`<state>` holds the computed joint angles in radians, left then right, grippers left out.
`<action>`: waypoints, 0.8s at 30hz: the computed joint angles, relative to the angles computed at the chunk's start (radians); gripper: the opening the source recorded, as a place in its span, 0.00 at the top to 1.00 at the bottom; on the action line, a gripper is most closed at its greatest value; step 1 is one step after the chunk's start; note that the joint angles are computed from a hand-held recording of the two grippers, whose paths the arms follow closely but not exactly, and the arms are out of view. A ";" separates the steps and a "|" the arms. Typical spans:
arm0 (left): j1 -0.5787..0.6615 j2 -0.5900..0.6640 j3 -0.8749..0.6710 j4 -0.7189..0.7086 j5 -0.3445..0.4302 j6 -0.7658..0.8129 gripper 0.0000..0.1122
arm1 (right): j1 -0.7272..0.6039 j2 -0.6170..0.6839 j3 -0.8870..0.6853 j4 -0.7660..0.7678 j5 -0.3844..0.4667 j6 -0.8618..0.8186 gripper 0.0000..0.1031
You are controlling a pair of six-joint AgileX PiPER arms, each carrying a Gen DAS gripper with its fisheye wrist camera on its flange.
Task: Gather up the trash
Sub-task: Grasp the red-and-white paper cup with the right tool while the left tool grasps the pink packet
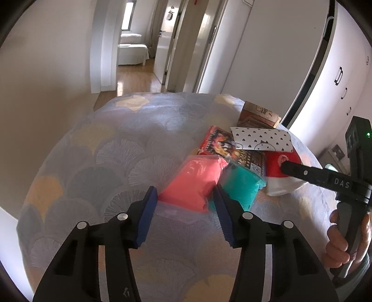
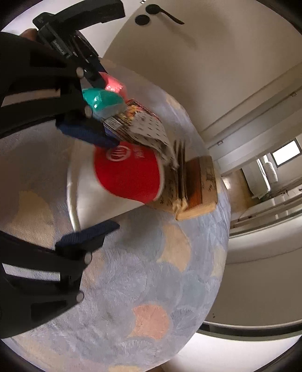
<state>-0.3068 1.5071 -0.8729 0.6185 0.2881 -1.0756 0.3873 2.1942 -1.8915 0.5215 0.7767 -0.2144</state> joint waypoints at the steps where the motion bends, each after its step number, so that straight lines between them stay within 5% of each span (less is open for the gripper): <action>1: -0.002 -0.002 0.002 0.010 0.000 -0.009 0.58 | -0.005 -0.001 0.003 0.036 0.011 -0.024 0.62; 9: -0.015 -0.030 0.029 0.110 -0.016 -0.112 0.65 | -0.007 -0.123 0.151 0.074 -0.072 -0.061 0.74; 16: -0.024 -0.121 0.095 -0.084 -0.091 0.026 0.67 | -0.009 -0.260 0.297 0.055 -0.134 -0.072 0.75; 24: -0.182 -0.166 0.032 0.141 0.015 -0.196 0.68 | -0.056 -0.430 0.468 0.031 -0.205 -0.062 0.75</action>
<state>-0.4890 1.3409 -0.8410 0.7598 0.3027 -1.2714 0.3314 1.7638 -1.4238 0.5522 0.5714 -0.2766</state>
